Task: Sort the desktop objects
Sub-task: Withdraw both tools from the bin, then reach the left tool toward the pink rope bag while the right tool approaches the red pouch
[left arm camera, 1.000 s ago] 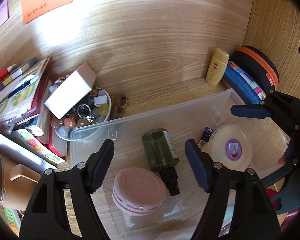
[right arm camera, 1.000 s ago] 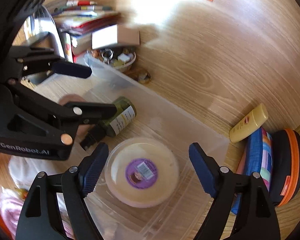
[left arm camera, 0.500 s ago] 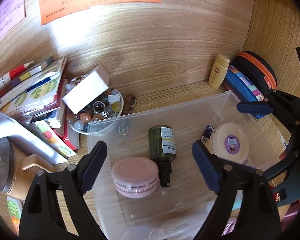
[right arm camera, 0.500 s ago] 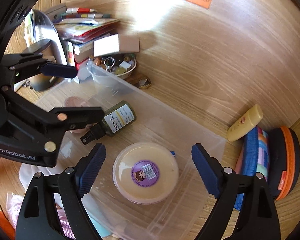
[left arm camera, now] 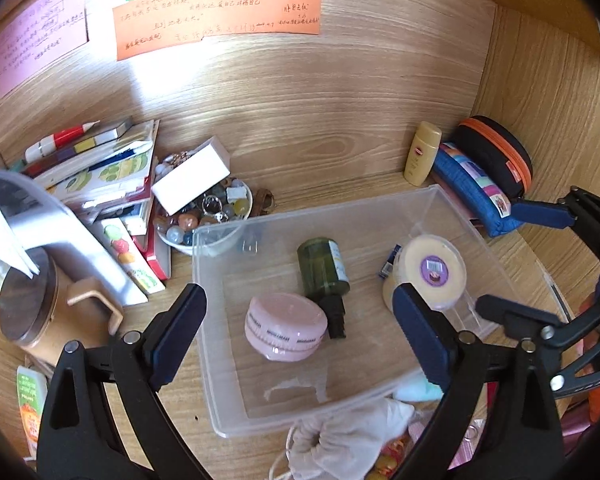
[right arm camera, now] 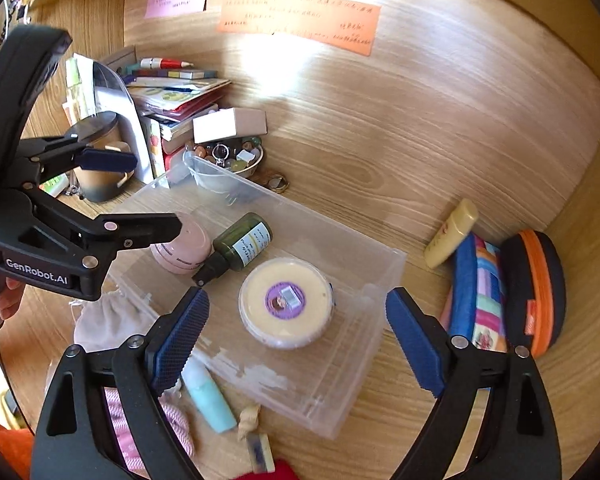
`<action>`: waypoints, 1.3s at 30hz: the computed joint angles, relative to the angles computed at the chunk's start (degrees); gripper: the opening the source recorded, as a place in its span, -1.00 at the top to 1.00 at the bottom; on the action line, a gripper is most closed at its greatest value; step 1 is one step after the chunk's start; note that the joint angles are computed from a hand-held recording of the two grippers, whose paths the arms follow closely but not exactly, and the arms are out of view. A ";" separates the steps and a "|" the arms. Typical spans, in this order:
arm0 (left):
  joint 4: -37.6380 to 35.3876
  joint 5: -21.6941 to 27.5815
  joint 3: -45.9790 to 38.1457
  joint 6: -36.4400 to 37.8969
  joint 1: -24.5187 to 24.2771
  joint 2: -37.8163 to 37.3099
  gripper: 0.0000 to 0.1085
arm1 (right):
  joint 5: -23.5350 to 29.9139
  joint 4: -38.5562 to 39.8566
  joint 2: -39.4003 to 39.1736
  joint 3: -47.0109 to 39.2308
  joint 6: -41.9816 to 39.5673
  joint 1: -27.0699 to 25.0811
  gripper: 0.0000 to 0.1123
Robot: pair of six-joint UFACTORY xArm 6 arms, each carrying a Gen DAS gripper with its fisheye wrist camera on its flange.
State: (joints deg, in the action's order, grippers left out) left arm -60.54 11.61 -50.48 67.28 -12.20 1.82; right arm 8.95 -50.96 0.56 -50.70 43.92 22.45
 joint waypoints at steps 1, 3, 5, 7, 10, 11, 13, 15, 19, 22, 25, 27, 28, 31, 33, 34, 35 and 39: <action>-0.49 0.28 0.56 0.35 0.12 -0.57 -0.75 | -0.20 -1.16 -0.74 0.67 1.29 -0.02 -0.59; -0.98 3.11 1.44 0.55 1.06 -1.90 -0.75 | -0.33 -4.88 -2.61 2.25 5.14 -0.04 -0.59; 0.11 4.80 2.49 -0.38 1.67 -3.26 -0.75 | -0.63 -8.63 -4.49 3.83 8.85 -0.18 -0.60; 0.13 3.57 3.61 -0.12 1.46 -4.38 -0.75 | -0.44 -12.57 -6.39 5.36 12.79 -0.24 -0.61; -0.31 0.42 5.92 0.70 0.57 -6.67 -0.76 | -0.32 -16.75 -8.98 7.57 16.97 -0.32 -0.62; -0.73 0.05 6.45 1.21 0.51 -7.25 -0.76 | -0.42 -17.11 -9.77 8.35 17.44 -0.37 -0.62; -1.23 -1.11 7.88 1.91 0.24 -8.57 -0.76 | -0.11 -18.38 -11.44 9.90 18.81 -0.45 -0.63; -1.59 -3.06 9.51 2.53 -0.23 -9.71 -0.76 | 0.56 -21.13 -13.03 11.36 21.64 -0.65 -0.63; -1.18 -3.92 12.15 1.85 0.04 -11.03 -0.76 | 0.15 -23.33 -15.03 14.19 25.00 -1.77 -0.66; -0.69 -4.51 14.28 0.66 0.23 -11.79 -0.76 | -0.41 -23.30 -15.97 16.39 26.44 -2.65 -0.66; -2.42 -4.88 15.70 1.63 0.06 -12.11 -0.76 | -1.03 -22.98 -16.13 18.16 27.82 -3.46 -0.66; -3.06 -6.41 16.44 1.34 -0.45 -11.92 -0.76 | -3.00 -24.92 -16.10 19.50 31.59 -4.84 -0.66; -3.83 -7.46 16.88 1.53 -0.89 -12.01 -0.76 | -3.93 -26.84 -16.14 20.17 34.75 -5.60 -0.66; -10.76 -7.23 17.48 7.04 -1.09 -12.66 -0.76 | -4.36 -33.87 -16.34 21.62 45.05 -6.84 -0.66; -11.77 -5.42 18.04 7.48 -0.61 -13.13 -0.76 | -3.17 -34.66 -16.55 22.93 47.63 -6.81 -0.66; -11.26 -4.97 18.33 6.80 -0.58 -13.27 -0.76 | -2.91 -34.36 -16.49 23.34 47.88 -6.80 -0.66; -11.23 -4.81 18.69 6.59 -0.78 -13.46 -0.76 | -2.87 -34.16 -16.67 23.98 48.23 -6.87 -0.66; -11.77 -4.16 21.03 7.02 -2.31 -15.59 -0.76 | -3.51 -42.04 -16.62 24.65 58.22 -6.95 -0.66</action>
